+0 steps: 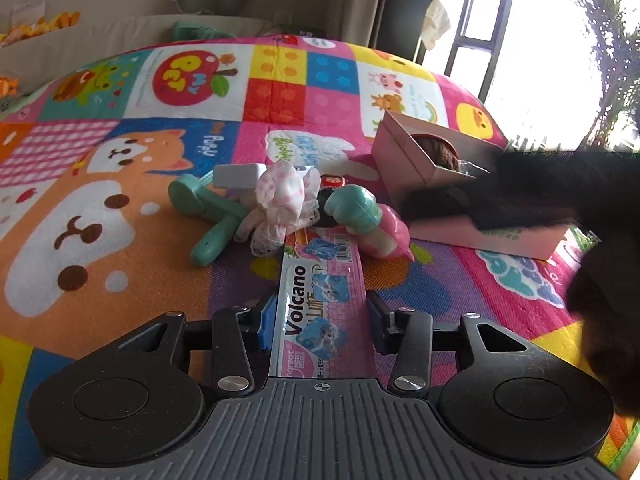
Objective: Organize objects
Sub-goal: 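Lift the Volcano box with left tool while right grasps the pink-teal toy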
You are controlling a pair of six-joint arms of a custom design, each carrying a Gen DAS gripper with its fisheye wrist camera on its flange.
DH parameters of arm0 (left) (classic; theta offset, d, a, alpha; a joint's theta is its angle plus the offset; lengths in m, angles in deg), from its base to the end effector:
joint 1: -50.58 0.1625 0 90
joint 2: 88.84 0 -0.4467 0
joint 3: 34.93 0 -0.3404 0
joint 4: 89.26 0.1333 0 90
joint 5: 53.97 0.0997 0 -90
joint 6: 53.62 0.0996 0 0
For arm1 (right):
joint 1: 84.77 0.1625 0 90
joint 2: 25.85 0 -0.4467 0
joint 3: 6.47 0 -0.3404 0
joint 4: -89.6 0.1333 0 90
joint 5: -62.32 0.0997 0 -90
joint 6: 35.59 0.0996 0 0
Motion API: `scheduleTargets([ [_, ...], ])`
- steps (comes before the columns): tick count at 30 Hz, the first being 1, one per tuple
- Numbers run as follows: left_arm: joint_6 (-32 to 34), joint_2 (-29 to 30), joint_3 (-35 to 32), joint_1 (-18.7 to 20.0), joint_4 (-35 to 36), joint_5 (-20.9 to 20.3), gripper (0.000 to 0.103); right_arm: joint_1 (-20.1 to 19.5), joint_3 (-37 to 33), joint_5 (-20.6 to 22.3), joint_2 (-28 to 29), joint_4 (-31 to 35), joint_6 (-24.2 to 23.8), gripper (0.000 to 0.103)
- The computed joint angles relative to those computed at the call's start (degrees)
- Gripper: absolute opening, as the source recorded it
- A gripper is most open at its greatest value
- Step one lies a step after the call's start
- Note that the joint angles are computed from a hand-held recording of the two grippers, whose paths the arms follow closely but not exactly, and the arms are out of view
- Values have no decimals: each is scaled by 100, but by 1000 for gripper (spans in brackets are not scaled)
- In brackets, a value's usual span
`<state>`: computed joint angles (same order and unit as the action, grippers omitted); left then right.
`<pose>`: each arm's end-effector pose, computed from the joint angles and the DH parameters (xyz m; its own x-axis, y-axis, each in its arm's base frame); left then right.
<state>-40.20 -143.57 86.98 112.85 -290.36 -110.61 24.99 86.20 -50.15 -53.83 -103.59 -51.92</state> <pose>-0.0752 -0.5473 0.2227 -0.8140 0.1976 -0.5463 0.5388 0.6083 -0.5828 0.3179 -0.6034 0.0544 -0.8374 -0.2920 0.4621 -0.5211 0.6819 -0.5133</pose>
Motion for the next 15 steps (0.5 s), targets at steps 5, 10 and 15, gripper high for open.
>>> scheduleTargets([
  [5,-58,-27,8,40,-5,-100,49,136,-1000,-294,472,956,-53,83],
  [10,-168,-62,-1,109,12,-269,49,151,-1106,-427,502,1295,13,58],
  [15,-195,-68,-9,132,16,-313,49,148,-433,-492,105,811,-322,57],
])
